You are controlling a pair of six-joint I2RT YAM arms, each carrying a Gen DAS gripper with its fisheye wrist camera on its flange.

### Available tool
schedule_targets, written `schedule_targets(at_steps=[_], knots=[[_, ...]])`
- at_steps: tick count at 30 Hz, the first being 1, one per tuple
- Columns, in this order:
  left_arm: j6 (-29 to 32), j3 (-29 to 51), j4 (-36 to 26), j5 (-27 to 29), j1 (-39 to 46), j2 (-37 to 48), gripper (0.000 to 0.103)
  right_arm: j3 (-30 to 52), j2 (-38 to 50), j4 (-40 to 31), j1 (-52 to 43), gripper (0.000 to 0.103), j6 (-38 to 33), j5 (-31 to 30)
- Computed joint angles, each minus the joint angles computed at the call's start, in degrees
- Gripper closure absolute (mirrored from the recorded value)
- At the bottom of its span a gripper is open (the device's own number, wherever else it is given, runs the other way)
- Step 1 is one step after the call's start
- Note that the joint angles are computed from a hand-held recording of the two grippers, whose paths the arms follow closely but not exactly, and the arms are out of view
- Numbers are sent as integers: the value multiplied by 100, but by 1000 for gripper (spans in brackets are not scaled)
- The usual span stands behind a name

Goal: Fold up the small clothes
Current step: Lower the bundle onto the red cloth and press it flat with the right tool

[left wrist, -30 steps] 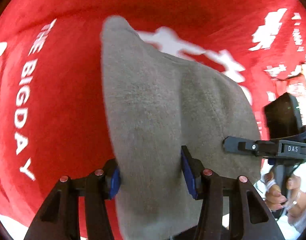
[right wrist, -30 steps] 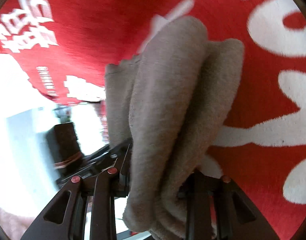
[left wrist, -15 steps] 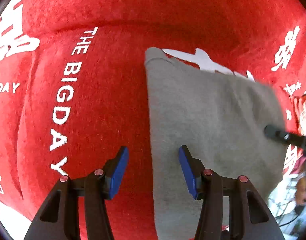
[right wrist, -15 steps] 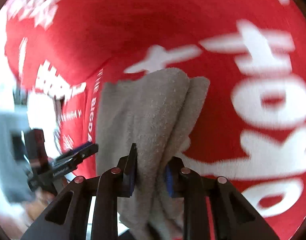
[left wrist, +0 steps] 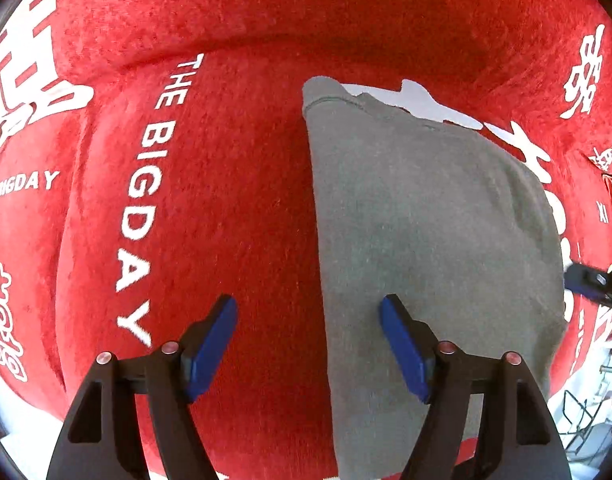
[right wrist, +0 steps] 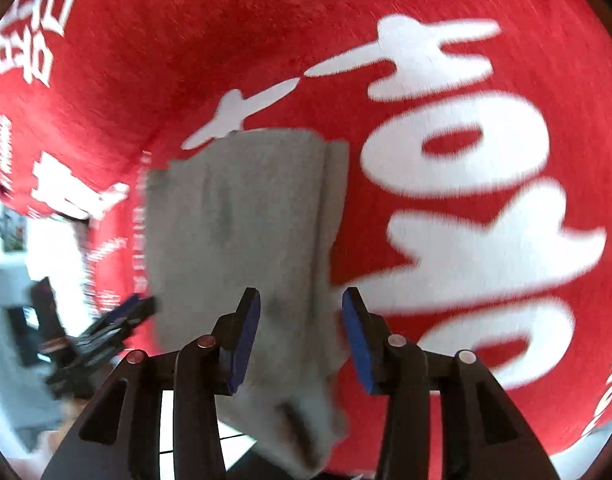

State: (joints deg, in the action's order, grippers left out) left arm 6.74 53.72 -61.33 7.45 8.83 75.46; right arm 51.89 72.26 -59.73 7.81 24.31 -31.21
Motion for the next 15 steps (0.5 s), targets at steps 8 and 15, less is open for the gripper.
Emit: schedule_targets(at_steps=[8,15], knots=[[-285,-81,-117,-430,-465,-277,28,-293,-32,317,556,93,624,-155],[-584,-132,-260,-397,-775,-349,28,-309,123,-88,943,97,3,1271]])
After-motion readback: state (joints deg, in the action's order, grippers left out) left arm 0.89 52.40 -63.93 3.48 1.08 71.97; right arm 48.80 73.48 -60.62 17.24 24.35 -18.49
